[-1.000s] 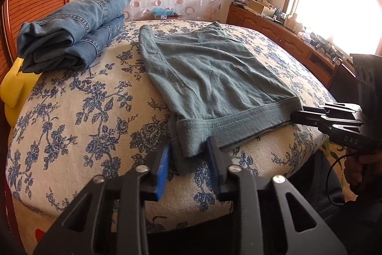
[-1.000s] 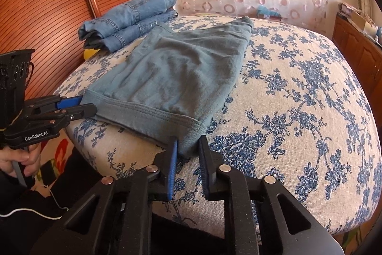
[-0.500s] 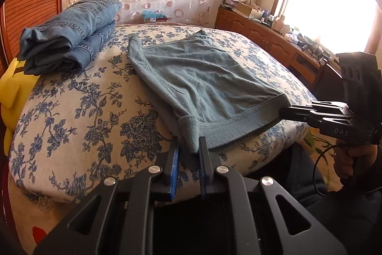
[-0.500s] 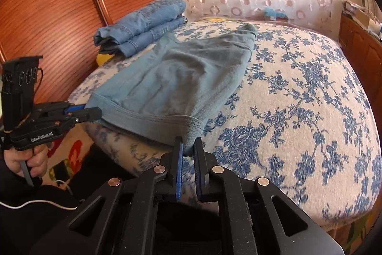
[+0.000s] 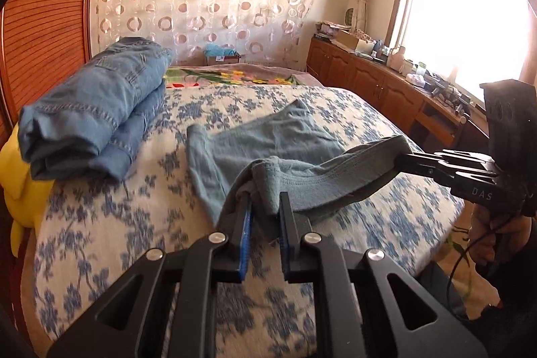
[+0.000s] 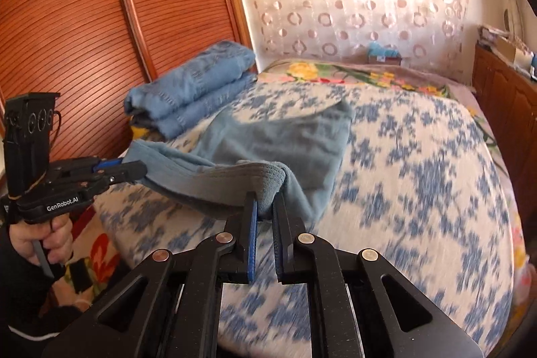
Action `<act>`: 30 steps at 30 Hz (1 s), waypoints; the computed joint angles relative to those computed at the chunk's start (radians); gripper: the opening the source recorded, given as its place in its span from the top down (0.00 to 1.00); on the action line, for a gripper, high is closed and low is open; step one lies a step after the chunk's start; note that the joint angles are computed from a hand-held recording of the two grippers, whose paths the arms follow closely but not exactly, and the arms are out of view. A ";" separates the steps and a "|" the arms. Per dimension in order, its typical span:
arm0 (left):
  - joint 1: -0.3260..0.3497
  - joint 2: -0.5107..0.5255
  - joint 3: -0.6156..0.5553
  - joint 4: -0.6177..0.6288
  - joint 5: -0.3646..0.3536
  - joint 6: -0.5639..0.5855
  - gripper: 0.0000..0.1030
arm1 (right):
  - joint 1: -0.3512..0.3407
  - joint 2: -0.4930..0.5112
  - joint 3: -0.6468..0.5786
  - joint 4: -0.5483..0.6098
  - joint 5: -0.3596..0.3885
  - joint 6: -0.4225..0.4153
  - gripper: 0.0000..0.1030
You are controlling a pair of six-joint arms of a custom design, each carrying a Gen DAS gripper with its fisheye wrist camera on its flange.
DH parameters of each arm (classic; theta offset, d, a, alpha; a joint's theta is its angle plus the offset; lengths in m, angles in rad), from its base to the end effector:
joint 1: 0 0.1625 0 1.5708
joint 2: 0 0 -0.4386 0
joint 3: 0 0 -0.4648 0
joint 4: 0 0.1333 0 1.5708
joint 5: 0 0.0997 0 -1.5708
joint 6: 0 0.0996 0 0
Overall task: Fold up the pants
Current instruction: 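Lift the hem with both grippers, fold it onto the waistband, release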
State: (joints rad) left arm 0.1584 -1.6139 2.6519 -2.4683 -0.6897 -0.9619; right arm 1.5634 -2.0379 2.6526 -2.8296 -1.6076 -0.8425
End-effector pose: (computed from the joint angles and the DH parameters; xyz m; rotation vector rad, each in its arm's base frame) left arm -0.2700 -0.2559 0.1236 0.6387 2.4164 -1.0263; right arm 0.1273 -0.3227 0.2663 1.0919 -2.5026 0.8093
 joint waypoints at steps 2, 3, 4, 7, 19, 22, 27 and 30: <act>0.053 0.040 -0.017 -0.077 0.007 0.078 0.90 | 0.008 0.052 -0.021 -0.038 -0.007 0.005 0.95; 0.073 0.057 -0.022 -0.110 0.004 0.108 0.90 | 0.014 0.083 -0.031 -0.064 -0.015 0.005 0.95; 0.097 0.072 -0.030 -0.140 -0.005 0.138 0.89 | 0.019 0.115 -0.042 -0.092 -0.023 0.004 0.95; 0.153 0.115 -0.055 -0.198 -0.005 0.203 0.89 | 0.030 0.197 -0.073 -0.153 -0.048 0.009 0.95; 0.283 0.224 -0.145 -0.271 0.019 0.334 0.89 | 0.057 0.425 -0.186 -0.273 -0.112 0.036 0.94; 0.308 0.230 -0.151 -0.284 -0.003 0.332 0.87 | 0.055 0.445 -0.204 -0.263 -0.121 0.058 0.92; 0.308 0.219 -0.148 -0.276 -0.004 0.304 0.81 | 0.050 0.410 -0.196 -0.241 -0.098 0.057 0.87; 0.295 0.209 -0.145 -0.260 0.005 0.295 0.76 | 0.055 0.391 -0.180 -0.259 -0.105 0.041 0.77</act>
State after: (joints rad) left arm 0.4537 -1.4053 2.5071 -2.7281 -0.6842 -0.6670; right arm 1.6186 -1.6466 2.4726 -3.0886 -1.7124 -0.8016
